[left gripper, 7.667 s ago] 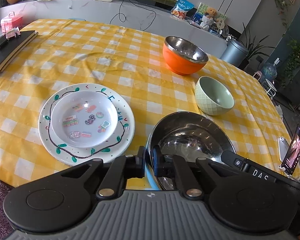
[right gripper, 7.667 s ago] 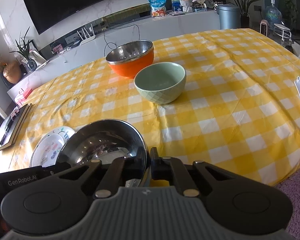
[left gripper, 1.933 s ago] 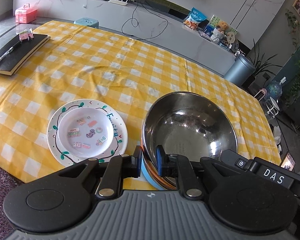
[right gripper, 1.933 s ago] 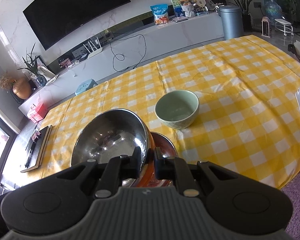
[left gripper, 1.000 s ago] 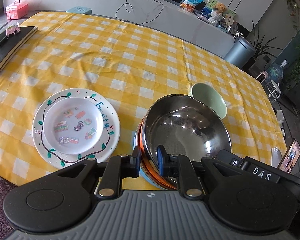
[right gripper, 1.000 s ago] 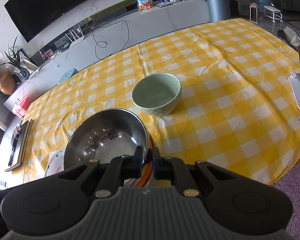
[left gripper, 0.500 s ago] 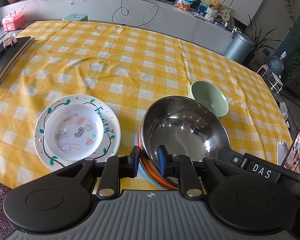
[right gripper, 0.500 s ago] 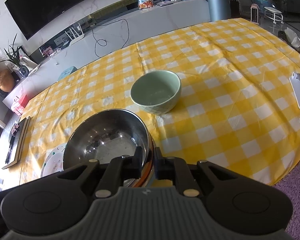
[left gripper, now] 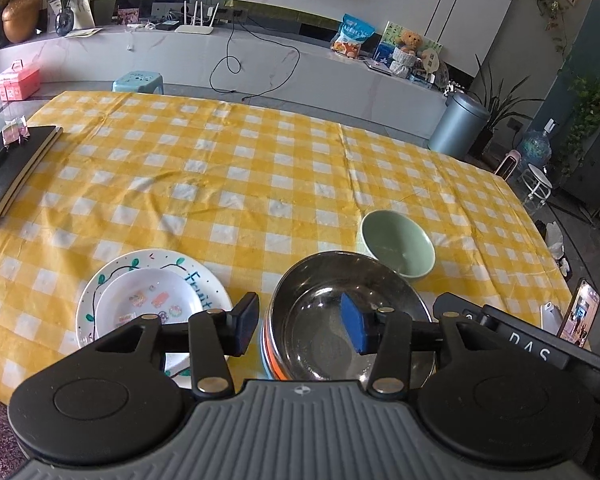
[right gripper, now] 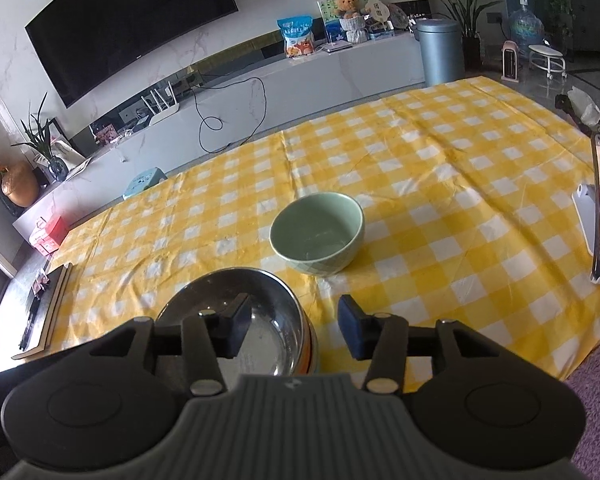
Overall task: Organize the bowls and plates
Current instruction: 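Open both tools and release the orange bowl inside the blue bowl, then move both open tools to the rim of the pale green bowl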
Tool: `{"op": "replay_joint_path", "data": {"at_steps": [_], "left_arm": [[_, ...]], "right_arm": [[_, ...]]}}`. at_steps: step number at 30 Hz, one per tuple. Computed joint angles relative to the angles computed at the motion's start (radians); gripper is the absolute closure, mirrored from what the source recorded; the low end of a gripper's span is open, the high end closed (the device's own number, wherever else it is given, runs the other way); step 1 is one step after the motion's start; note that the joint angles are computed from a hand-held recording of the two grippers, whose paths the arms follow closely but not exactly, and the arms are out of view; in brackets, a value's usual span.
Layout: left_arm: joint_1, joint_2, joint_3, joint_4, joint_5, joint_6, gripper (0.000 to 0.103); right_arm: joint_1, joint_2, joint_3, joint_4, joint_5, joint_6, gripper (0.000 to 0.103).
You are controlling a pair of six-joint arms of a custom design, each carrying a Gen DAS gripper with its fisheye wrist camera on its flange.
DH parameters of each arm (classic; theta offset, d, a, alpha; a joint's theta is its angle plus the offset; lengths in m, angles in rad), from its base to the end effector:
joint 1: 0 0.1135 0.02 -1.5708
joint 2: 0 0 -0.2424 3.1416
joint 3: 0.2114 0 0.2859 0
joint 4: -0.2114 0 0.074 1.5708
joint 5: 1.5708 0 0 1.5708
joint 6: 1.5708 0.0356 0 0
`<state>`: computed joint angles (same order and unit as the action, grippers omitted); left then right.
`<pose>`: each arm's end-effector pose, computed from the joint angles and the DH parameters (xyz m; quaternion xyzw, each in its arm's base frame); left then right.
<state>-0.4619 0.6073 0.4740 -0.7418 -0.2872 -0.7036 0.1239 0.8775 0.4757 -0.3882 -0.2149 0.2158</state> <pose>0.1614 -0.0691 0.1911 -0.1606 0.9178 -0.0733 0.3557 0.2197 0.0350 0.1686 0.0015 0.9203 0.1617 0.3562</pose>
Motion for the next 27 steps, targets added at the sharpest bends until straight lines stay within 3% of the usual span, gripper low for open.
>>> {"op": "replay_joint_path", "data": {"at_steps": [13,27], "left_arm": [[0.006,0.239,0.09,0.168,0.05,0.063,0.049],[0.037,0.543,0.203,0.335,0.111,0.092,0.049]], "right_arm": [[-0.093,0.166,0.051,0.092,-0.026,0.001,0.043],[-0.154,0.428,0.168,0.19,-0.032,0.035,0.042]]}}
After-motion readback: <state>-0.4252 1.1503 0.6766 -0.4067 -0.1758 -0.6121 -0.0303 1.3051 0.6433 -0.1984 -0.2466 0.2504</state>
